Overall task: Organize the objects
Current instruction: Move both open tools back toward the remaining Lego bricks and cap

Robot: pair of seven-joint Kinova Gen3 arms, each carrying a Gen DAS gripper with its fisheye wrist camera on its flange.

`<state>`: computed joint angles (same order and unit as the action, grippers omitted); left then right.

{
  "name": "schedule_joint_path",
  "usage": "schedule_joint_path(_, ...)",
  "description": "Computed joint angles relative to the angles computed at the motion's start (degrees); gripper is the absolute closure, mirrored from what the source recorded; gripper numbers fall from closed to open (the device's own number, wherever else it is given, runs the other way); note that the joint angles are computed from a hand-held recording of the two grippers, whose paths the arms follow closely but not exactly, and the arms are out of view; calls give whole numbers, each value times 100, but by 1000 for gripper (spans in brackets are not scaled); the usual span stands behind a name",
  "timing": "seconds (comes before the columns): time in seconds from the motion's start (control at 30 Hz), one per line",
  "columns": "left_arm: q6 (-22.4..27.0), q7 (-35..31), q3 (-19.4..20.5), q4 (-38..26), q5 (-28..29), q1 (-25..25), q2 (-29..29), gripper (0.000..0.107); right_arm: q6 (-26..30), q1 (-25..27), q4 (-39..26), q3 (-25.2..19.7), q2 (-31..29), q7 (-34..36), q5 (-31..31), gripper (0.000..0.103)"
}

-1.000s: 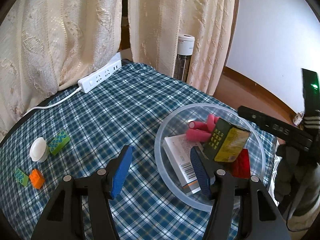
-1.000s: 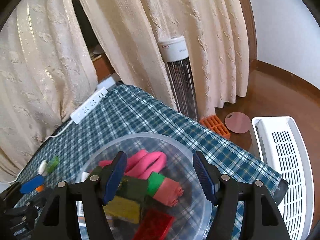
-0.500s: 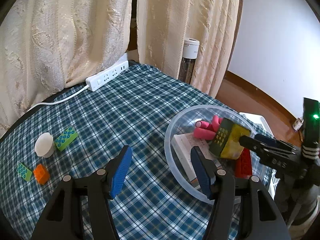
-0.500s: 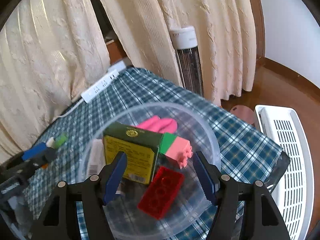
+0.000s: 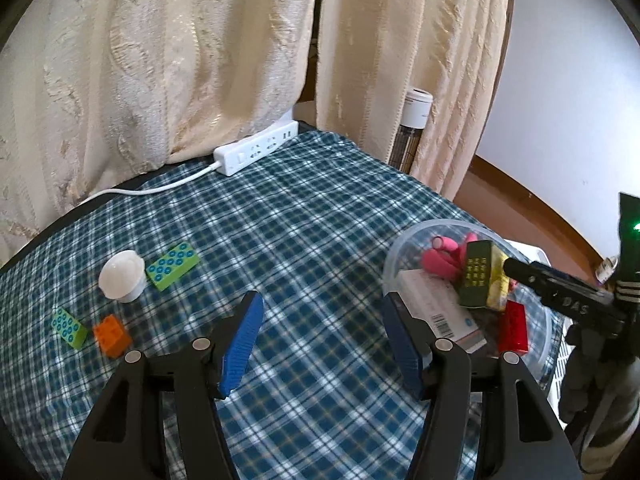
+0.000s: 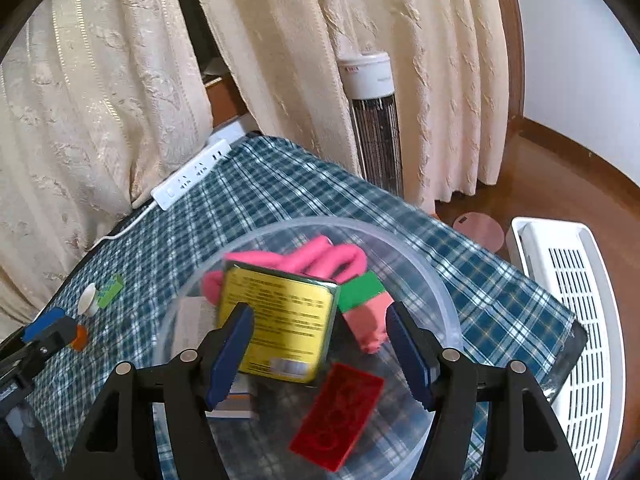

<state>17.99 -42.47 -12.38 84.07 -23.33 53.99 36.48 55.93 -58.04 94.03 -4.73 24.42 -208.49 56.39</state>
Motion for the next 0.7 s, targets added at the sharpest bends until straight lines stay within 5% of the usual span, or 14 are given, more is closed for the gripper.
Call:
schedule_joint_path(0.2, -137, 158, -231, 258, -34, 54, -112, 44, 184, -181, -453, 11, 147, 257, 229, 31)
schedule_joint_path(0.43, -267, 578, -782, 661, -200, 290, -269, 43, -311, -257, -954, 95, 416, 741, 419, 31)
schedule_joint_path(0.7, -535, 1096, -1374, 1218, -307, 441, -495, 40, -791, -209, -1988, 234, 1039, 1966, -251, 31)
